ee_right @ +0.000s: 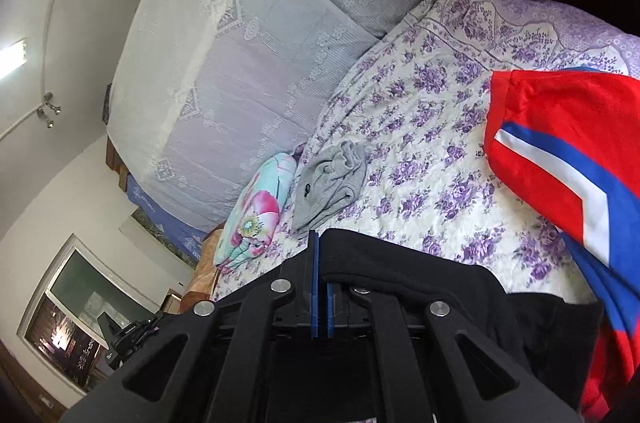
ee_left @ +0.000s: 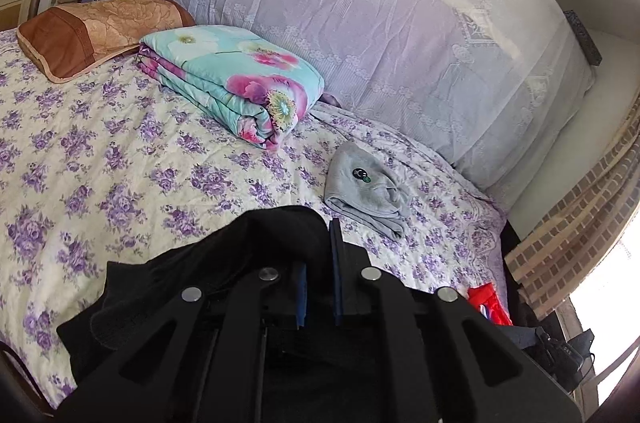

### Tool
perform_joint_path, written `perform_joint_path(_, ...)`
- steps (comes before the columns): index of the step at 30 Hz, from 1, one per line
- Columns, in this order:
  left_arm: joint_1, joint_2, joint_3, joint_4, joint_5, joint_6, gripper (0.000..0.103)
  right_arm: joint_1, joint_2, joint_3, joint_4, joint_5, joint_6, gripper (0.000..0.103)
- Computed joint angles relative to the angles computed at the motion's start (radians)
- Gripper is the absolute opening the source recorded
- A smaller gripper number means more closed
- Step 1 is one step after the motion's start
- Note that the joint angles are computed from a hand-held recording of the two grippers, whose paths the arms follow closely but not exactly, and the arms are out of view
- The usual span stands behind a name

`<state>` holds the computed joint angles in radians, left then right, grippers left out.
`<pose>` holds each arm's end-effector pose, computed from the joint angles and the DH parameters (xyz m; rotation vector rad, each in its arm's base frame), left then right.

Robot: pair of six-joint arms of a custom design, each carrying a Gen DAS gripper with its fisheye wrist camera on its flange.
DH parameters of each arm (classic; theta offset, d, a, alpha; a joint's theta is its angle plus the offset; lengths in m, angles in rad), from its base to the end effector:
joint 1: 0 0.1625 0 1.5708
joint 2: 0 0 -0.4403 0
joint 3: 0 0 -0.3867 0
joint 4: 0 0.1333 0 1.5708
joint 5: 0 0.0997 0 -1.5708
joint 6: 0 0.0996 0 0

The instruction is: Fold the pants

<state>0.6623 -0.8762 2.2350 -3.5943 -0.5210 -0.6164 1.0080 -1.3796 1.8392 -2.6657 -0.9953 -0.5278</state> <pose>-0.2373 -0.4636 0.1452 -0.1229 2.3968 -1.5287 -0.1402 -0.5737 0.4151 -0.2180 2.7366 -1.1875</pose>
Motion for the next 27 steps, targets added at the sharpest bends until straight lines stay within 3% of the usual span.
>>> perform_joint_path(6,0.159,0.046,-0.166,0.122,-0.071,0.021,0.009,0.1,0.238,-0.249,0.055,-0.195,0.13,0.003)
perform_joint_path(13,0.33,0.115,-0.388,0.384,-0.148,-0.039,0.009,0.183,0.519,-0.6,0.183,-0.386,0.253,0.004)
perform_joint_path(16,0.403,0.142,-0.476,0.52,-0.202,-0.101,0.012,0.209,0.642,-0.783,0.298,-0.488,0.285,0.015)
perform_joint_path(17,0.431,0.149,-0.505,0.577,-0.234,-0.136,0.013,0.213,0.678,-0.845,0.356,-0.501,0.285,0.031)
perform_joint_path(18,0.456,0.155,-0.525,0.609,-0.272,-0.163,0.013,0.215,0.698,-0.88,0.388,-0.504,0.284,0.039)
perform_joint_path(19,0.478,0.158,-0.538,0.629,-0.309,-0.184,0.014,0.219,0.707,-0.894,0.399,-0.511,0.277,0.041)
perform_joint_path(21,0.498,0.154,-0.528,0.591,-0.366,-0.182,0.016,0.232,0.713,-0.924,0.457,-0.514,0.229,0.059)
perform_joint_path(24,0.508,0.129,-0.503,0.536,-0.443,-0.132,0.031,0.262,0.732,-1.028,0.612,-0.553,0.147,0.064)
perform_joint_path(25,0.506,0.121,-0.496,0.519,-0.45,-0.123,0.04,0.282,0.745,-1.067,0.655,-0.618,0.1,0.066)
perform_joint_path(27,0.488,0.104,-0.48,0.515,-0.406,-0.122,0.054,0.332,0.737,-1.057,0.616,-0.815,-0.008,0.066)
